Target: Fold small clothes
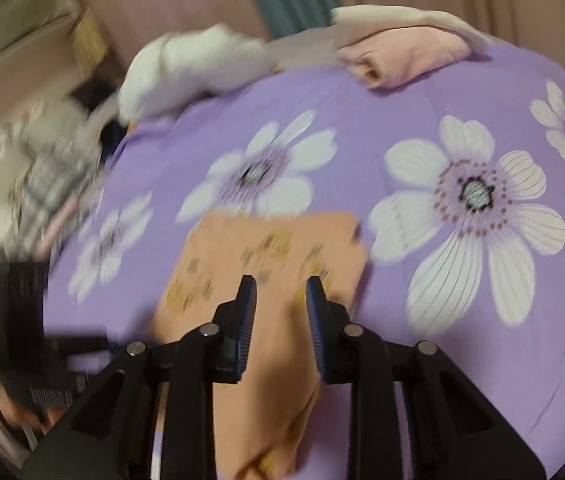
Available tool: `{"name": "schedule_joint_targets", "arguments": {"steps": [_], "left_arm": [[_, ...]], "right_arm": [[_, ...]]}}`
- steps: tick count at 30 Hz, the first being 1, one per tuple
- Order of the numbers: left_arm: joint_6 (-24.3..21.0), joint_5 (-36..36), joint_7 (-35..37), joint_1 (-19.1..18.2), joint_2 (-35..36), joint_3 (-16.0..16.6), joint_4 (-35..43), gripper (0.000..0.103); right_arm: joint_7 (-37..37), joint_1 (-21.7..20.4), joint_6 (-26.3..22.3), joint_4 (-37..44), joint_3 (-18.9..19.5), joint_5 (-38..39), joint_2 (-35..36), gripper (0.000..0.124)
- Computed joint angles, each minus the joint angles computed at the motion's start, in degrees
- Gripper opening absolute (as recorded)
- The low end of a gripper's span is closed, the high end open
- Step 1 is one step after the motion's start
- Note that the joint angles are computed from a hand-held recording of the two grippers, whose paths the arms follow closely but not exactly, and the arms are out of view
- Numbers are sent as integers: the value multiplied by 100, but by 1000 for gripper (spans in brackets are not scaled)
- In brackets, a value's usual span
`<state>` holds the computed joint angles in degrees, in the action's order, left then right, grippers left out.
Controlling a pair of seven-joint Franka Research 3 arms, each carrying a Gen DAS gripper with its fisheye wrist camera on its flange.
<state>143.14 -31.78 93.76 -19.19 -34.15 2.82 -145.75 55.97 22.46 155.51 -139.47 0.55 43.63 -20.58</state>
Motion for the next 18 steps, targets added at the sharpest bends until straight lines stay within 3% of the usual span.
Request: {"name": "schedule_joint_targets", "arguments": {"steps": [5,11,16,18], "left_arm": [[82,364,27,46,-76,-190,-114,40],[51,483,57,-50,-98,-112,-273,39],[-86,567,-55,-19,-419,-123,-446,39],[-122,607,-97,-23,-577,-111,-556,39]], "right_arm": [[-194,125,2,-679,138,-293,-556,18],[648,-391,109,-1081,693,-1783,-625,5],[940,-254,70,-1158,429,-1915,-656,2],[852,-89,-23,-1228,256,-1772,-853,10]]}}
